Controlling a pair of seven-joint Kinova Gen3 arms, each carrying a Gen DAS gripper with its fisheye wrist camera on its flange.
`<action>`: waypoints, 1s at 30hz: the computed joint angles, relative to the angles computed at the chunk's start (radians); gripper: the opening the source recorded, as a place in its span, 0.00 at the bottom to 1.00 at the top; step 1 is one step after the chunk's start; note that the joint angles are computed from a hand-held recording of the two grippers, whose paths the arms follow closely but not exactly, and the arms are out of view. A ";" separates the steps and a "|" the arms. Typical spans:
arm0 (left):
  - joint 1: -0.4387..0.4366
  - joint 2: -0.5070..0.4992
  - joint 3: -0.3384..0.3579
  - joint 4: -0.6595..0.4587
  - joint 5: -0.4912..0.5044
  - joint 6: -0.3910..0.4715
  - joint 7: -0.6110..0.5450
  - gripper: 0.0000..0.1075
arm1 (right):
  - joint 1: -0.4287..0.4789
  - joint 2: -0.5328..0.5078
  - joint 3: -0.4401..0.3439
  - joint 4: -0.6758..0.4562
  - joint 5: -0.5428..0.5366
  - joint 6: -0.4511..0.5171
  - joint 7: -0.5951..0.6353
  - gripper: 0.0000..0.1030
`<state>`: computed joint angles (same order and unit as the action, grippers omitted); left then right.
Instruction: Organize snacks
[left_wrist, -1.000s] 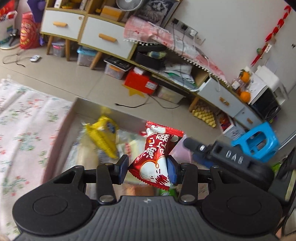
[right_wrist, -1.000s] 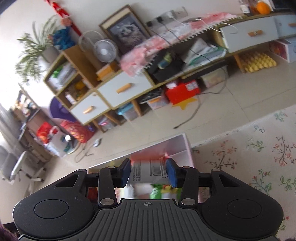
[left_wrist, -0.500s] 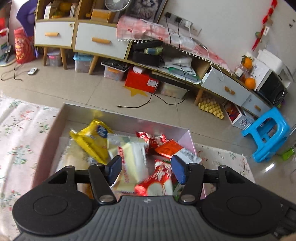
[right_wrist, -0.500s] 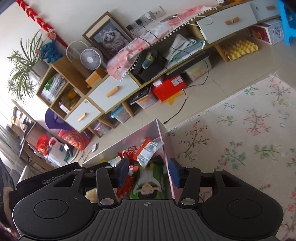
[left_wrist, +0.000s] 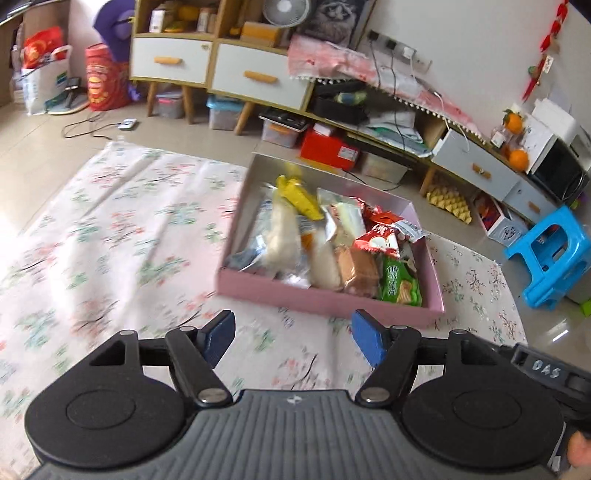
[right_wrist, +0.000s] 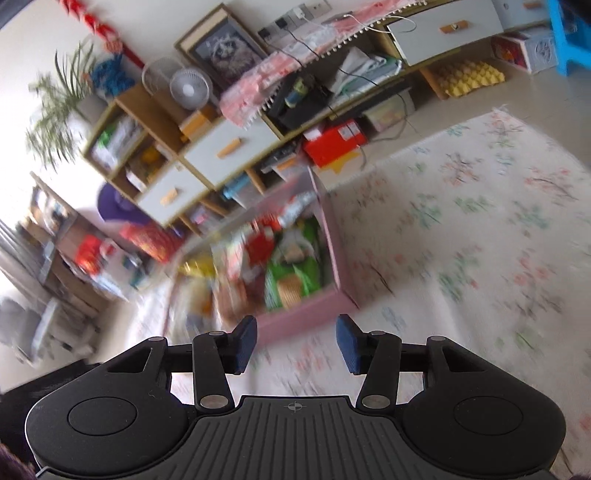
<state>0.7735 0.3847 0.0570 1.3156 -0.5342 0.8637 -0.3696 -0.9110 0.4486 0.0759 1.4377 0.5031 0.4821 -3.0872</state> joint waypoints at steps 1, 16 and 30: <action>0.014 -0.012 -0.006 -0.004 -0.014 0.019 0.011 0.65 | -0.022 -0.003 0.008 -0.017 -0.004 0.041 0.029 0.47; 0.233 -0.003 -0.005 -0.222 -0.383 0.379 0.134 0.96 | -0.301 0.020 0.200 -0.583 -0.044 0.639 0.291 0.99; 0.064 0.052 0.022 -0.117 -0.151 0.273 0.065 0.95 | -0.197 0.133 -0.055 -0.586 0.112 0.835 0.304 1.00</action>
